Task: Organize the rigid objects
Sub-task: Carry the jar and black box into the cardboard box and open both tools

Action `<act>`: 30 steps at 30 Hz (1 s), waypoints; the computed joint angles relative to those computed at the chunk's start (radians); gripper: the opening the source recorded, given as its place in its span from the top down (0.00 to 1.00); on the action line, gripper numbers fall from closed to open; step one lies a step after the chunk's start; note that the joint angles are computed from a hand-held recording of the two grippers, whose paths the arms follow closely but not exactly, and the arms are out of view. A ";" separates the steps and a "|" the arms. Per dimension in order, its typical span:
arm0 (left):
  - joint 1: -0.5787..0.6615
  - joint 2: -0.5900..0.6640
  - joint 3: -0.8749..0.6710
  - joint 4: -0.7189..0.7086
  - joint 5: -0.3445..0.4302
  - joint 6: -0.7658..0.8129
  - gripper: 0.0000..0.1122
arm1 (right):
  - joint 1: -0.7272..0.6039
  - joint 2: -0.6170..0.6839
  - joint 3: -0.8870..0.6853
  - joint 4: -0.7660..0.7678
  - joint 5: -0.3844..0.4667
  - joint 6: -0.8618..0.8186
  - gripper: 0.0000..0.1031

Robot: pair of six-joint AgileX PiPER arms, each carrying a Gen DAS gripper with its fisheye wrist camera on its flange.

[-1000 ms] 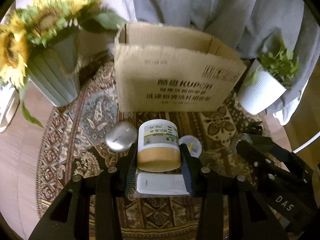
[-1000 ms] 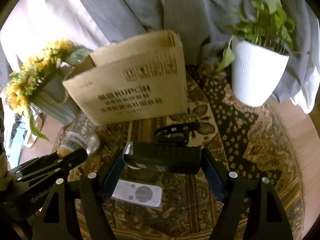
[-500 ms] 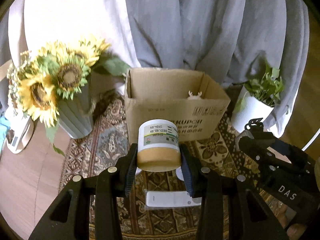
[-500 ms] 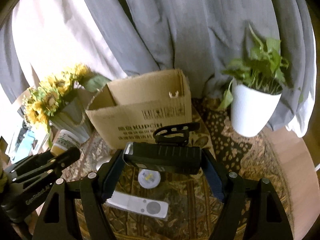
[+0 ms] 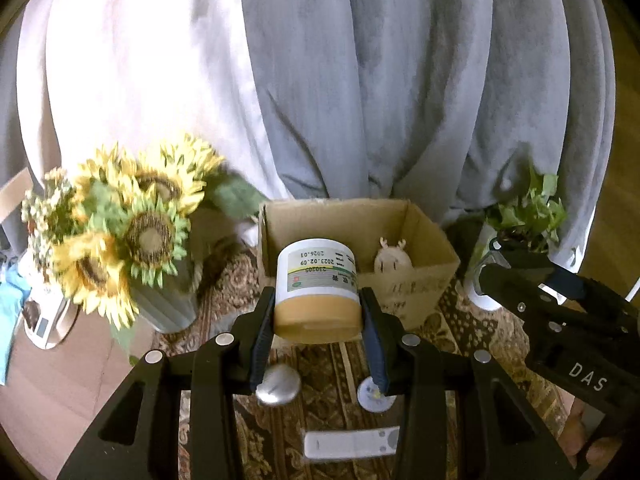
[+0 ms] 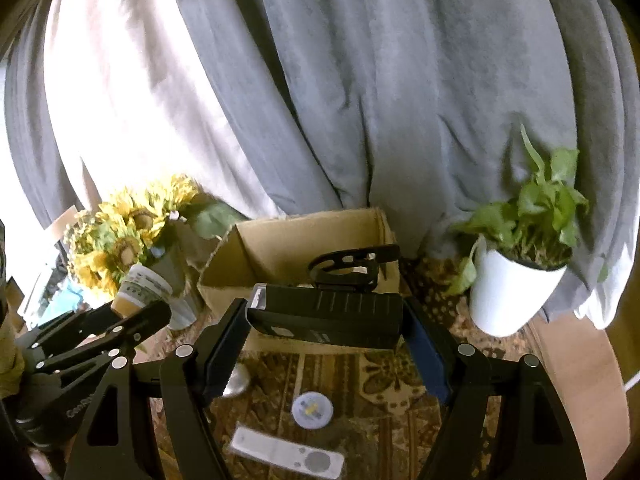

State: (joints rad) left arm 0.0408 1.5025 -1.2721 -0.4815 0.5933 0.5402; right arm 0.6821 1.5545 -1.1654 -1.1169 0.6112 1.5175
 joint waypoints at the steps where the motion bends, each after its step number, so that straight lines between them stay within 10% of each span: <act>1: -0.001 0.007 -0.013 0.007 0.002 -0.006 0.64 | -0.005 0.006 -0.010 0.000 -0.002 -0.007 0.26; 15: -0.031 0.191 -0.293 0.113 0.069 -0.073 0.64 | -0.132 0.129 -0.258 0.223 -0.053 -0.352 0.26; 30: -0.058 0.589 -0.893 0.174 0.462 -0.163 0.64 | -0.257 0.356 -0.617 0.669 0.015 -0.868 0.37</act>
